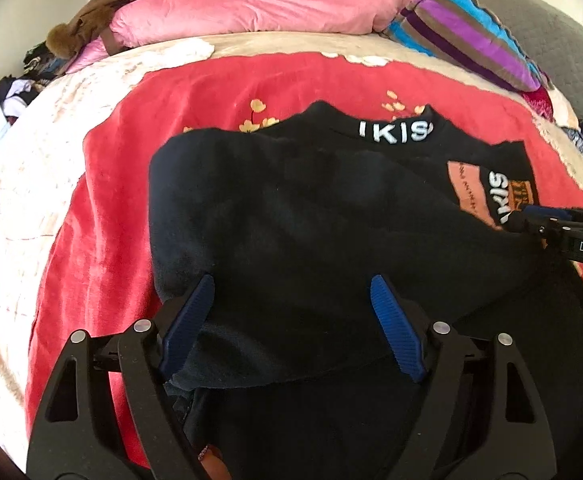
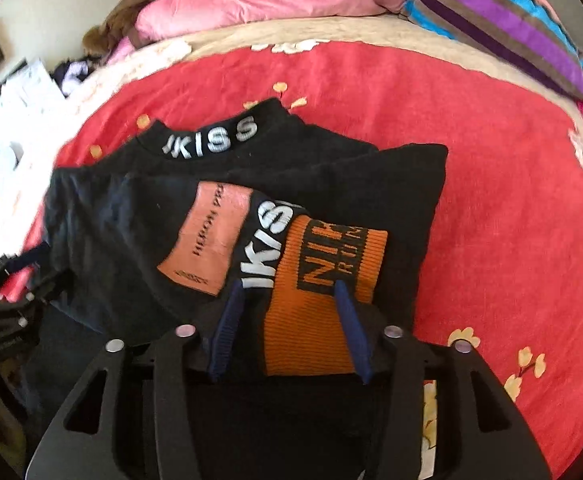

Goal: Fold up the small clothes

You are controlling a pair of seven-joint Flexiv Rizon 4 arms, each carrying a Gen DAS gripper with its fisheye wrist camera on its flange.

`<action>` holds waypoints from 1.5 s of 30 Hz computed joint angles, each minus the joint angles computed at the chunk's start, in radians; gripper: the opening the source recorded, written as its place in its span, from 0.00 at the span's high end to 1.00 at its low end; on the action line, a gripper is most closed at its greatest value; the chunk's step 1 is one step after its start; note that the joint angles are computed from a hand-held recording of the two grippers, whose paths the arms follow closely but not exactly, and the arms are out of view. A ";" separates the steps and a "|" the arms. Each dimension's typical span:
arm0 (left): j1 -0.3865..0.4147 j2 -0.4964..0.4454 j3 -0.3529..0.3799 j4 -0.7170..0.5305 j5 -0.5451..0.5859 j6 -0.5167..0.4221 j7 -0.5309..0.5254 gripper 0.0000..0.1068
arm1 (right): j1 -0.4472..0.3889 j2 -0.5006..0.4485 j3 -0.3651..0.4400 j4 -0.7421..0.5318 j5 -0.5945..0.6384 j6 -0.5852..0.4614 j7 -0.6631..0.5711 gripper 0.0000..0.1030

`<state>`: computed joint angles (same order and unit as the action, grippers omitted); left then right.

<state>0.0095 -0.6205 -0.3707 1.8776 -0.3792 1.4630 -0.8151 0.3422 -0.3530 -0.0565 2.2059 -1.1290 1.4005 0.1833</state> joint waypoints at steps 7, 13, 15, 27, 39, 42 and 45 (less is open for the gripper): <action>0.052 0.038 -0.067 0.039 -0.034 0.027 0.015 0.30 | -0.042 0.052 -0.027 0.006 -0.247 0.032 0.235 0.28; 0.132 0.073 -0.170 0.085 -0.061 0.070 0.036 0.17 | -0.111 0.078 0.020 -0.010 -0.408 0.020 0.353 0.18; 0.153 0.084 -0.194 0.097 -0.062 0.081 0.036 0.13 | -0.130 0.089 0.045 -0.007 -0.420 0.001 0.358 0.17; 0.274 0.139 -0.297 0.156 -0.027 0.146 -0.024 0.12 | -0.201 0.136 0.134 -0.004 -0.530 -0.069 0.428 0.08; 0.412 0.173 -0.413 0.196 0.048 0.168 -0.101 0.12 | -0.197 0.199 0.160 0.031 -0.521 -0.116 0.436 0.07; 0.456 0.181 -0.455 0.209 0.069 0.173 -0.117 0.12 | -0.192 0.223 0.163 0.043 -0.516 -0.130 0.438 0.07; 0.512 0.193 -0.508 0.232 0.096 0.186 -0.136 0.12 | -0.189 0.245 0.167 0.057 -0.509 -0.141 0.443 0.07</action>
